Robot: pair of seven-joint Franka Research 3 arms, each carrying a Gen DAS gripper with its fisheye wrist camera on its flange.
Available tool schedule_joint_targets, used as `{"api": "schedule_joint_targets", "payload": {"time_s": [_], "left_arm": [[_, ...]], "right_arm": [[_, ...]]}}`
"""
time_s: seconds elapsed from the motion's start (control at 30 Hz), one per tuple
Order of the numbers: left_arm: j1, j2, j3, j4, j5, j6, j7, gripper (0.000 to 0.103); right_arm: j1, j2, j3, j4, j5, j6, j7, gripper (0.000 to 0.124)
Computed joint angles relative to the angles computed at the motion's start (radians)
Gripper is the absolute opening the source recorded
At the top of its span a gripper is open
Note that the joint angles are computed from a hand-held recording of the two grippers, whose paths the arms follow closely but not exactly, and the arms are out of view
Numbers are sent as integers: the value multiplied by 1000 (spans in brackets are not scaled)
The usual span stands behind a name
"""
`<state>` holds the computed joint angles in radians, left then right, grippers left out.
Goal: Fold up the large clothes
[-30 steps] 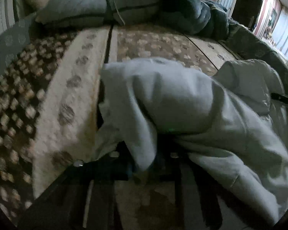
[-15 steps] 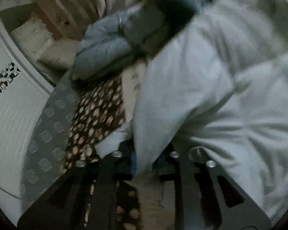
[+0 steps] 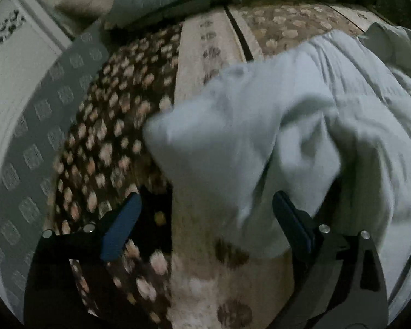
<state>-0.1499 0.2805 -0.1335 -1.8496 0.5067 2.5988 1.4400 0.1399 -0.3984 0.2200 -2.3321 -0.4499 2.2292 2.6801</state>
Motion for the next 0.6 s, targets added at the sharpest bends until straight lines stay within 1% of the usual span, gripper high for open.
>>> {"api": "schedule_joint_targets", "payload": {"time_s": [0.07,0.13,0.17,0.23,0.3,0.37,0.4,0.43,0.47,0.5,0.53,0.57,0.6], "left_arm": [[22,-21,-6,-64,-26,58,19,98],[33,-25,-6,-110,-41,114,17,100],[48,-10,-18,-115,-84,146,30,100],[71,21,-42,-102,-166,161,68,100],[58,85,-36,-54,-189,167,46,100],[6,138,11,-2,-134,164,-33,99],[11,161,2,22,-147,161,-37,82],[35,168,-23,35,-188,147,-22,68],[34,171,-22,51,-198,137,-33,61],[43,168,-31,65,-220,129,-34,46],[33,163,-19,75,-215,120,-50,37],[1,144,28,92,-164,85,-115,32],[-6,128,48,99,-136,65,-149,27]], "right_arm": [[15,0,1,-20,27,35,10,81],[24,8,14,-32,39,45,35,81],[28,15,15,-40,48,59,47,81],[35,20,10,-59,64,94,61,81],[38,25,17,-71,67,112,85,81],[42,31,25,-74,64,111,100,81],[43,33,25,-76,59,110,103,81],[45,33,27,-77,52,108,105,81],[47,31,28,-79,47,108,108,81],[49,25,29,-82,41,111,111,81],[50,20,28,-84,39,113,110,81],[53,13,26,-87,41,115,109,81],[56,3,23,-93,49,125,108,81]]}}
